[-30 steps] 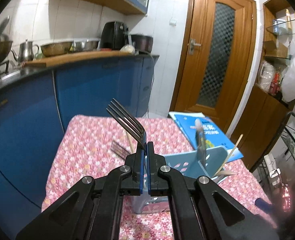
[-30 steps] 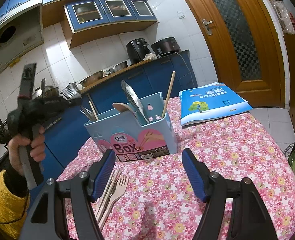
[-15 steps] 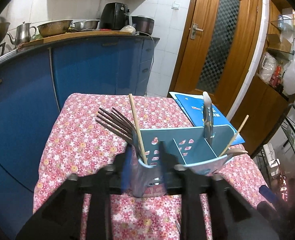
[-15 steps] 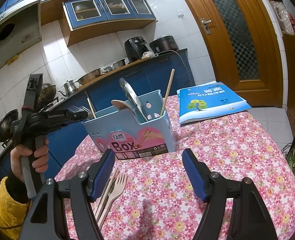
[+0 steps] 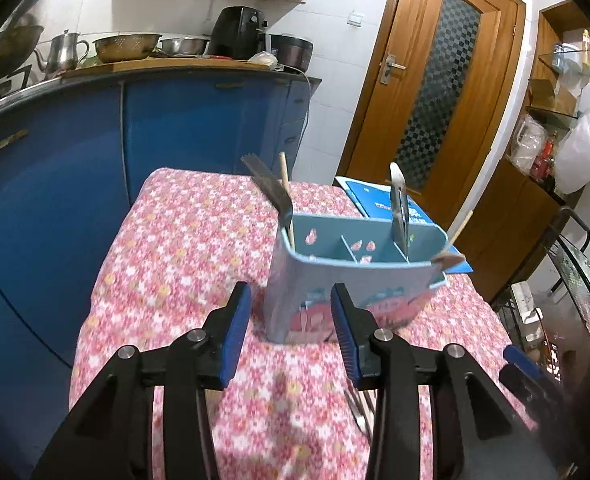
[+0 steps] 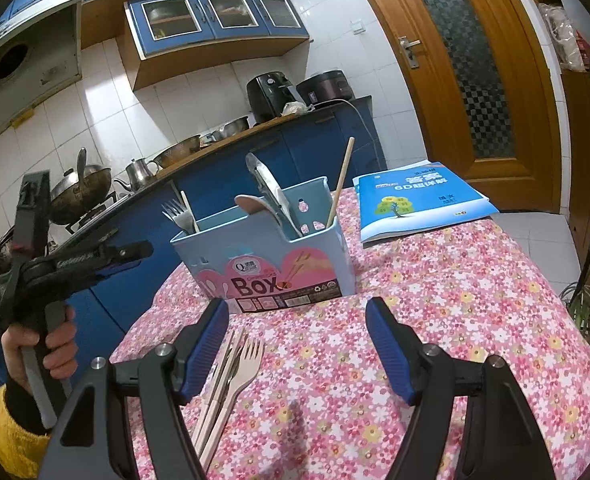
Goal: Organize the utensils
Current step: 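Move the left tool back to the remaining utensils and close on them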
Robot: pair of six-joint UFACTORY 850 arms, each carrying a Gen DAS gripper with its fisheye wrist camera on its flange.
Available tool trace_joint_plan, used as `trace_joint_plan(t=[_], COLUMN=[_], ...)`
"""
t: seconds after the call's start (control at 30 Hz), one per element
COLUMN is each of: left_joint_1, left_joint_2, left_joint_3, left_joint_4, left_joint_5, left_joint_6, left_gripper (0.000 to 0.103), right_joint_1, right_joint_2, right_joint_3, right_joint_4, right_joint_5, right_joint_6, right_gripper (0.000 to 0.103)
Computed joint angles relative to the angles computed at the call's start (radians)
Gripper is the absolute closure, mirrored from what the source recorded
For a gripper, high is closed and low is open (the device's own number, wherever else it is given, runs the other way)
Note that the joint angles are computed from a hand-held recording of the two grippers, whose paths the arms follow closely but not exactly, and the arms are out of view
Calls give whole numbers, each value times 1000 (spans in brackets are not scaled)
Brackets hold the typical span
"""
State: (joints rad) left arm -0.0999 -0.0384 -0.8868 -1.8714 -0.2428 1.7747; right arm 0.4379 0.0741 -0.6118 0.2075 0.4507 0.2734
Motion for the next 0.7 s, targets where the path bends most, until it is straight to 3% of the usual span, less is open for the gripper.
trace_joint_plan(t=[0.27, 0.7], left_joint_1=[3, -7], left_joint_2=[57, 105], left_joint_3=[81, 166], left_joint_4=[117, 311], left_joint_5=[5, 16], left_joint_6=[-123, -322], left_gripper=[59, 59], right_joint_1=[44, 83], right_joint_2=[34, 85], right_joint_3=[11, 42], right_joint_4=[205, 375], right_joint_5=[-43, -72], right_joint_6=[-183, -335], right_gripper=[28, 26])
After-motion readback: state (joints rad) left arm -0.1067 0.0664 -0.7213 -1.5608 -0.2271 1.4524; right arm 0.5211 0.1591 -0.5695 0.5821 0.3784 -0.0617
